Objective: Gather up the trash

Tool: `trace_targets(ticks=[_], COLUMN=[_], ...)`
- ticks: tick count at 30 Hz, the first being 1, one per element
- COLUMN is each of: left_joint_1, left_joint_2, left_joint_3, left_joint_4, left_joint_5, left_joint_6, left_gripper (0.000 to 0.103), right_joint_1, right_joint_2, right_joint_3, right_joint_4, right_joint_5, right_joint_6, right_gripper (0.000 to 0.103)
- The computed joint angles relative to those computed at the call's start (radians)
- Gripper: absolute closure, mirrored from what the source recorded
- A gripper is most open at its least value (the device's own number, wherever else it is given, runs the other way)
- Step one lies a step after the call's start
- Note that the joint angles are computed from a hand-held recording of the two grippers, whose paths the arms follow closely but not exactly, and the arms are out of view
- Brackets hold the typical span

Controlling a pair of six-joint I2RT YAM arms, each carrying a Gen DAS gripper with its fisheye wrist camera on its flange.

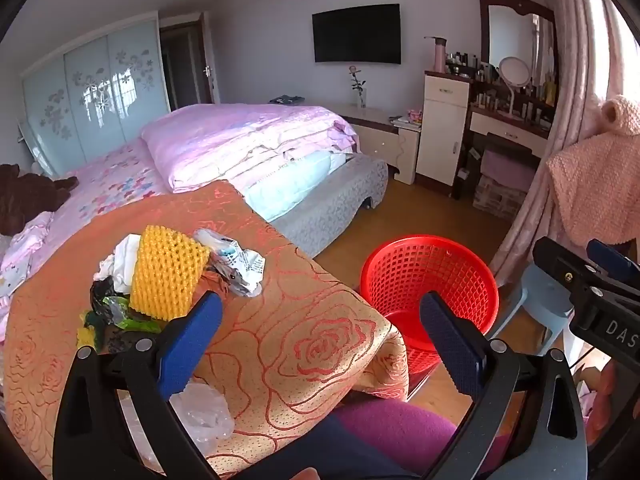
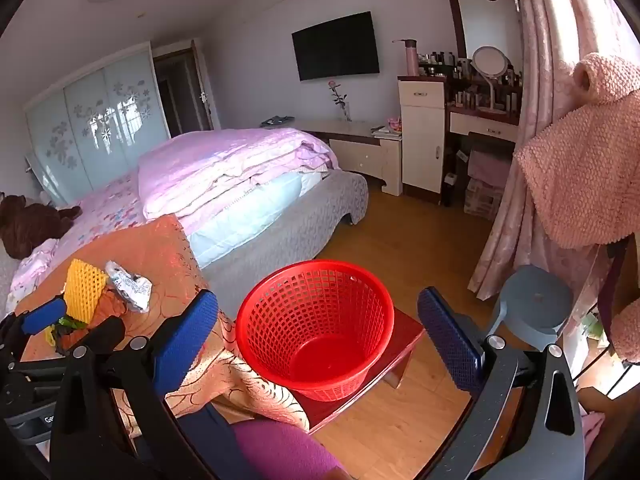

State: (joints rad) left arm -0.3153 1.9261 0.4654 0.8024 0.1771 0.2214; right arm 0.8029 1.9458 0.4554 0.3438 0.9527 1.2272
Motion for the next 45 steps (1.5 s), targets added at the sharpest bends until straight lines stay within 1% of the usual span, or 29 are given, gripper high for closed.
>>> trace_targets(ticks=[8,10,12,13,14,17,23,26,31,45], left_joint_1=[-0.003,-0.004,-0.011,-0.013,-0.01,-0.028,-0.026,-0.024,-0.027,-0.038], left_joint_2=[-0.039,0.015,0.009,0.018,0.036,0.043,0.023,0.02,0.025,0.013], left_joint_3=[-0.018,0.037,0.036,0.045,0.057,0.067,0.049,0.049,0.039,0.037], left_joint_4=[-0.039,-0.055,-0.06,-0.062,-0.059,-0.048,-0.007,-0.009,0.021,0.011], left_joint_5=[-0.007,-0.009,-0.018,-0.019,-0.015,-0.035,-0.038,-0.035,-0.047,-0.053], left_joint_6=[-0.01,-0.01,-0.014,-0.015,-0.013,-0.015,-0.035,-0.042,-0.037,-0.037], left_gripper=[0.008,0.008,0.008,0.008,0.008,0.008,0.008,0.008,0.008,0.008], right_joint_1=[-0.014,-0.007,0.002,-0.025,-0.043,-0.046,-0.029,-0.027,-0.024,-0.01], right_joint_2=[-0.015,-0.026,-0.032,-0.029,-0.03,-0.026,-0.028,-0.025,-0.022,-0.006], right_joint_3=[0.001,-0.001,0.006,-0.009,-0.025,-0.017,-0.007,-0.006,-0.006,0.012], right_joint_4=[-0.013,-0.031,-0.057,-0.009,0.032,0.032,0.022,0.024,0.023,-0.002], right_joint_5=[-0.004,0.002,0.009,-0.004,-0.016,-0.015,0.021,0.021,0.023,0.029], right_joint_6=[-0.014,0.0,0.016,-0.024,-0.051,-0.058,-0.056,-0.054,-0.05,-0.021], right_gripper=[0.006,0.006,0.006,0.006,0.006,0.006,0.006,0.006,0.006,0.006])
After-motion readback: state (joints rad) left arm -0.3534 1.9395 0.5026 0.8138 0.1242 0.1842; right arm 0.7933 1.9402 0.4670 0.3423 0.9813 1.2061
